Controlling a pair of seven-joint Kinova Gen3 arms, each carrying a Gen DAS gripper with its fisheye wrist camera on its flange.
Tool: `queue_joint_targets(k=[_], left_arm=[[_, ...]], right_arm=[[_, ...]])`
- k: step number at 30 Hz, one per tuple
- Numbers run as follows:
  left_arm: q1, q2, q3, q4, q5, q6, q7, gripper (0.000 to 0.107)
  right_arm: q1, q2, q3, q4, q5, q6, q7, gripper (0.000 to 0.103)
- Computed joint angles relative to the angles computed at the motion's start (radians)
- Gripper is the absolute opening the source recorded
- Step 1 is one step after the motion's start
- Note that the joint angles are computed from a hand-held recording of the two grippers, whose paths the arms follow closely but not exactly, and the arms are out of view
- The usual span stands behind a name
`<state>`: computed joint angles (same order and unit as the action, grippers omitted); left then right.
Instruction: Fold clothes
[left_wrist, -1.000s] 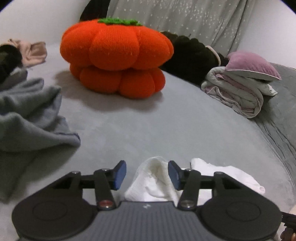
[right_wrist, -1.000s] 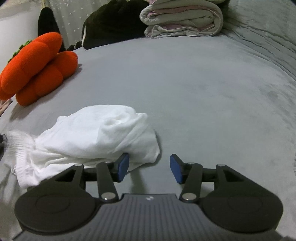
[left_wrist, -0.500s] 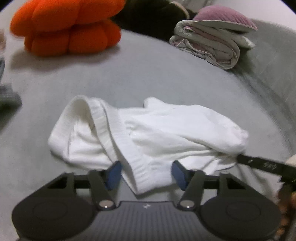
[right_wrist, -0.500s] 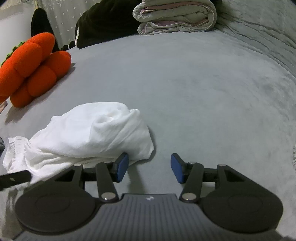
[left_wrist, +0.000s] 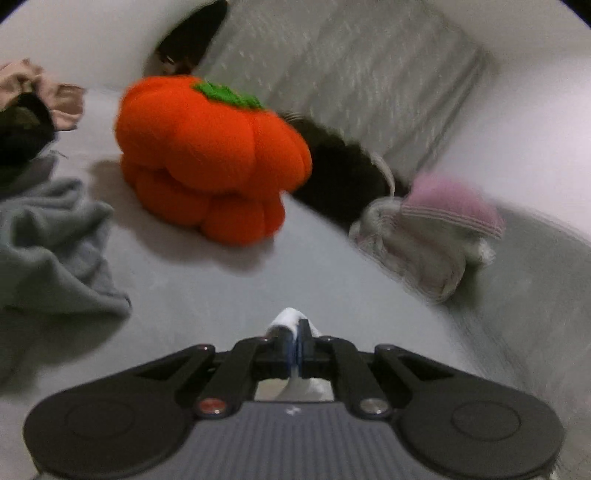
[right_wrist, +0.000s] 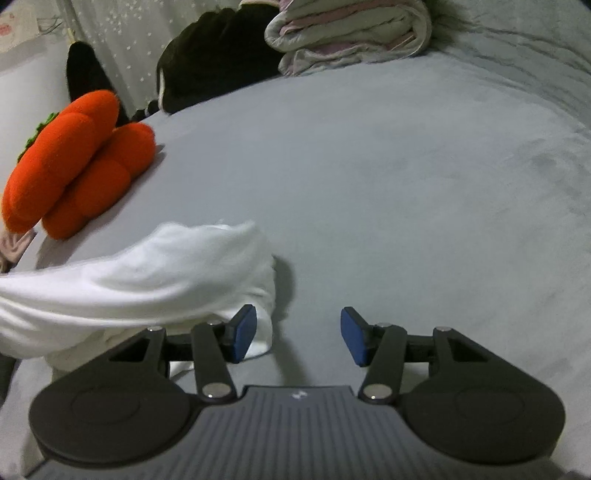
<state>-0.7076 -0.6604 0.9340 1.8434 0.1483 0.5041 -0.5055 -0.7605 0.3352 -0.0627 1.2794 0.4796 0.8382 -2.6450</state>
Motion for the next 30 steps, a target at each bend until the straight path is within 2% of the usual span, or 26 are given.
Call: queue_joint_targets(k=[2,6,8,11,14,16,19,21,24,26,27,28,30], left_arm=[[0.018,-0.040,-0.040,0.038,0.012,-0.060,0.023,0.002],[-0.007,-0.099,-0.056,0.064,0.011,-0.099,0.054,0.002],[0.004,-0.104,-0.071,0.088,0.029,-0.139,0.063,0.002],[0.009,-0.102,-0.074,0.090,0.034,-0.140,0.054,0.002],[0.006,-0.072,-0.052,0.062,0.033,-0.084,0.031,0.002],[0.022,0.009,-0.027,0.016,0.029,-0.003,-0.005,0.003],[0.012,0.142,0.057,-0.055,-0.008,0.119,-0.037,0.003],[0.013,0.202,0.094,-0.074,-0.019,0.151,-0.017,0.005],[-0.037,0.239,0.184,-0.128,-0.085,0.223,-0.005,0.014],[-0.113,0.236,0.264,-0.178,-0.108,0.295,-0.025,0.026],[-0.145,0.230,0.293,-0.197,-0.106,0.321,-0.039,0.038],[-0.172,0.224,0.313,-0.210,-0.099,0.342,-0.057,0.042],[-0.228,0.207,0.352,-0.242,-0.077,0.389,-0.096,0.042]], right_arm=[[0.022,0.001,-0.016,0.000,-0.042,-0.014,0.024,0.055],[0.045,0.002,-0.031,0.002,-0.098,-0.043,0.078,0.055],[0.033,0.009,-0.025,-0.006,-0.090,-0.038,0.099,0.056],[0.022,0.021,-0.017,-0.015,-0.080,-0.039,0.121,0.057],[0.024,0.030,-0.017,-0.019,-0.083,-0.061,0.159,0.057],[0.036,0.031,-0.026,-0.012,-0.105,-0.100,0.193,0.057],[0.042,0.030,-0.026,-0.004,-0.135,-0.128,0.217,0.057],[0.049,0.027,-0.025,0.002,-0.158,-0.144,0.223,0.057],[0.091,0.009,-0.034,0.035,-0.231,-0.197,0.226,0.061],[0.117,0.002,-0.043,0.049,-0.284,-0.222,0.227,0.061],[0.119,0.004,-0.043,0.046,-0.293,-0.222,0.231,0.061],[0.121,0.005,-0.044,0.043,-0.302,-0.222,0.236,0.061],[0.114,0.009,-0.038,0.028,-0.301,-0.206,0.244,0.061]])
